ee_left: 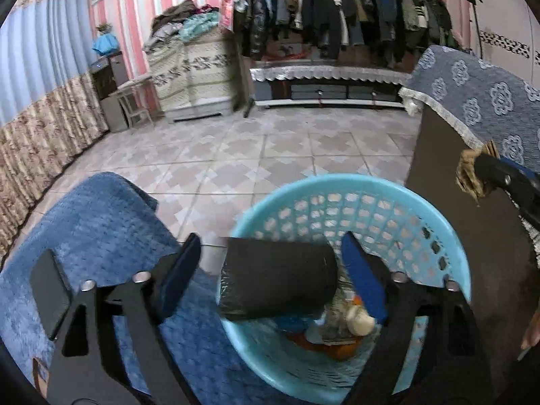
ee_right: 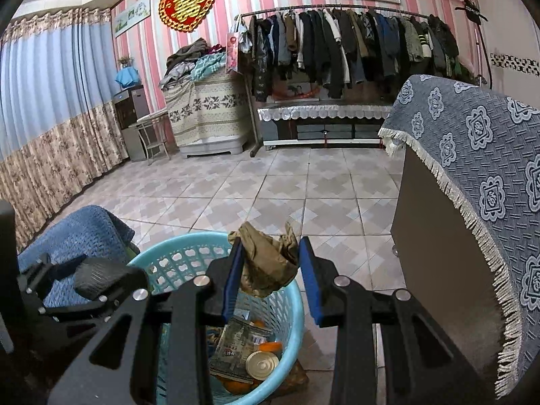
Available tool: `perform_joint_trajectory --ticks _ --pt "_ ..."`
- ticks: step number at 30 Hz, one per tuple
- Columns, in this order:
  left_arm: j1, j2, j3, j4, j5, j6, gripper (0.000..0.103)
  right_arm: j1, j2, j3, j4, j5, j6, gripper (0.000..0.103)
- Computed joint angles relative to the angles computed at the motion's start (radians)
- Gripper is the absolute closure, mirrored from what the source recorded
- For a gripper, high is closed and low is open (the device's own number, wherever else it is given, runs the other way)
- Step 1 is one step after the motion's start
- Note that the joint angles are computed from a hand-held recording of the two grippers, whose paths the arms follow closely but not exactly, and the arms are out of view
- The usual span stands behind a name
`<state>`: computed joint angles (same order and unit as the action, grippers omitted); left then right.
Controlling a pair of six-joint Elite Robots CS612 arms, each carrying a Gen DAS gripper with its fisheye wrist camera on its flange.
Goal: Collect trash
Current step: 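Carry the black cylinder and brown cloth over the basket with both grippers, then open the left gripper over the basket while the right gripper releases the brown cloth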
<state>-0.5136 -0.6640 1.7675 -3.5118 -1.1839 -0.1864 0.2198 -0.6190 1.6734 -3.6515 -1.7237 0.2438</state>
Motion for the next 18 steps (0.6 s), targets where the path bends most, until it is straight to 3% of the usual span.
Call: perform_joint_trajectory --ticks 7,17,18 --pt "0.018 -0.019 0.031 -0.023 0.072 -0.060 0.006 0.026 0.023 -0.047 0.047 0.021 -0.044 0.070" --pt "0.057 -0.079 0.131 -0.073 0.130 -0.188 0.006 0.064 0.058 -0.119 0.148 0.018 -0.100 0.068" --pt "0.060 -0.086 0.143 -0.076 0.138 -0.199 0.006 0.064 0.058 -0.121 0.156 0.021 -0.096 0.065"
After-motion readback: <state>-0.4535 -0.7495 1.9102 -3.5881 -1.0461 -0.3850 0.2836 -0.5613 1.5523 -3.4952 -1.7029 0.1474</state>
